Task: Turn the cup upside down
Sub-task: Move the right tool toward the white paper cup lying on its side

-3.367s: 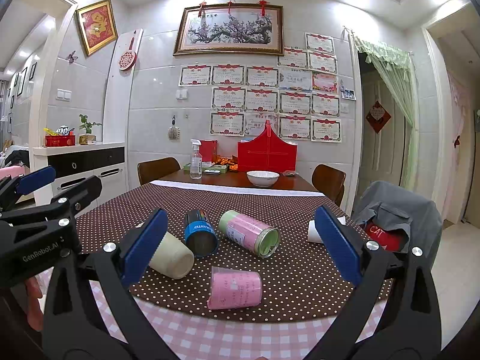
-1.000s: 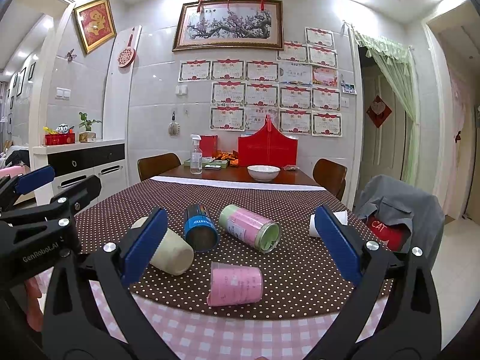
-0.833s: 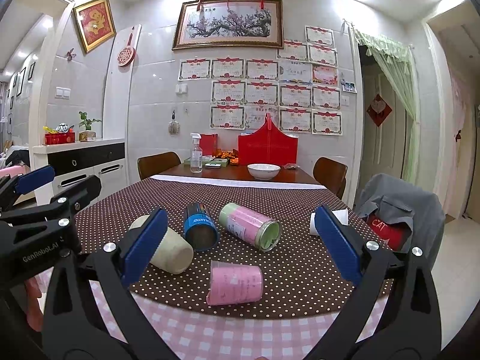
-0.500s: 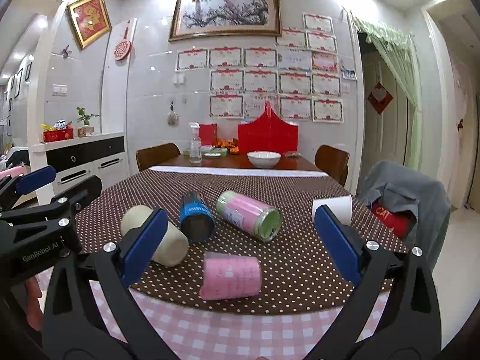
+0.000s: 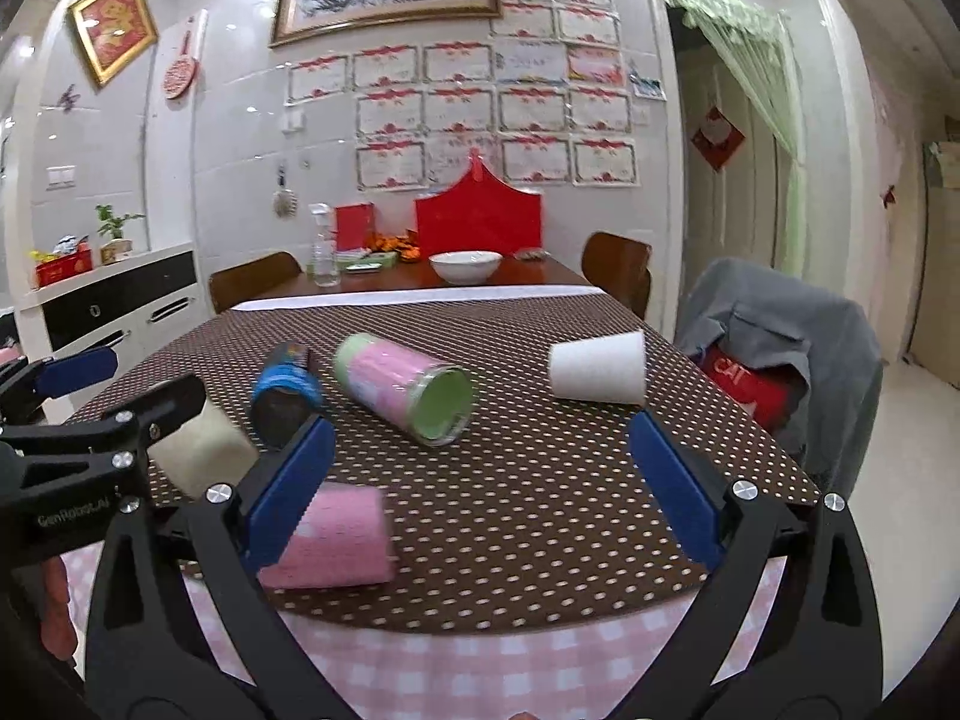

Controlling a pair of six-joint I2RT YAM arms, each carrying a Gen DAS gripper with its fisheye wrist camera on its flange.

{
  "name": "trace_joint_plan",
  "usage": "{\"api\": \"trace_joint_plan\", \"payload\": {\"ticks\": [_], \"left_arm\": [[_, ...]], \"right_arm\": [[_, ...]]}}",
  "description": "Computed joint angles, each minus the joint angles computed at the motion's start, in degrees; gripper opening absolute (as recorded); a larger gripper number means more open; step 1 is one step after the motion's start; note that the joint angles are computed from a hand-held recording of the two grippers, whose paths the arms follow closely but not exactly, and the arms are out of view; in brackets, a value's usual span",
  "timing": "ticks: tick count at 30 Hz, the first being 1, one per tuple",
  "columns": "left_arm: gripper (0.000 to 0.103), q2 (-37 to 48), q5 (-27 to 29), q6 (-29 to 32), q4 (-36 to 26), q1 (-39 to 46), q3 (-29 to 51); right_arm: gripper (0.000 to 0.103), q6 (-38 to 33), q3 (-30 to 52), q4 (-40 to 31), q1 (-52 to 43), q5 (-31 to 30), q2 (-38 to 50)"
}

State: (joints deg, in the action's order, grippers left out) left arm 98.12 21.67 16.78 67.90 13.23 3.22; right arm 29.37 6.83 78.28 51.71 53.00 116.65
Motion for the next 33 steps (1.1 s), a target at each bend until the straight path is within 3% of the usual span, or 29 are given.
{"api": "trace_joint_plan", "payload": {"ticks": [2, 5, 8, 12, 18, 23, 26, 33], "left_arm": [[0.085, -0.6, -2.8, -0.9, -3.9, -3.3, 1.9], [0.085, -2.7, -5.2, -2.3, -15.3, -7.9, 7.4], [0.085, -3.5, -7.2, -4.0, -27.2, -12.6, 14.3], [0.085, -1.7, -11.0, -6.6, -38.3, -19.6, 22.7], [0.085, 6.7, -18.3, -15.0, -52.5, -30.4, 39.1], [0.085, 15.1, -17.2, -22.7, -64.4, -34.2, 53.8], [0.085, 19.5, -15.5, -28.0, -68.6, -35.6, 60.8], [0.085, 24.9, -17.5, -34.4, -72.5, -39.9, 70.1]], "right_arm": [[0.096, -1.7, -0.4, 1.8, -2.9, -2.0, 0.4], [0.096, -5.0, -1.5, 4.4, -8.6, -6.1, -0.1], [0.096, -7.7, -2.1, 3.9, -15.7, -11.3, -2.9], [0.096, -11.6, -1.6, 0.2, -25.0, -15.9, -7.0], [0.096, -17.2, 0.2, -3.3, -39.2, -23.4, -10.2], [0.096, -19.9, 2.9, -5.2, -48.9, -29.5, -10.6], [0.096, -20.6, 5.1, -6.9, -53.5, -32.5, -10.1], [0.096, -23.1, 10.1, -12.3, -58.4, -37.2, -9.0]]}}
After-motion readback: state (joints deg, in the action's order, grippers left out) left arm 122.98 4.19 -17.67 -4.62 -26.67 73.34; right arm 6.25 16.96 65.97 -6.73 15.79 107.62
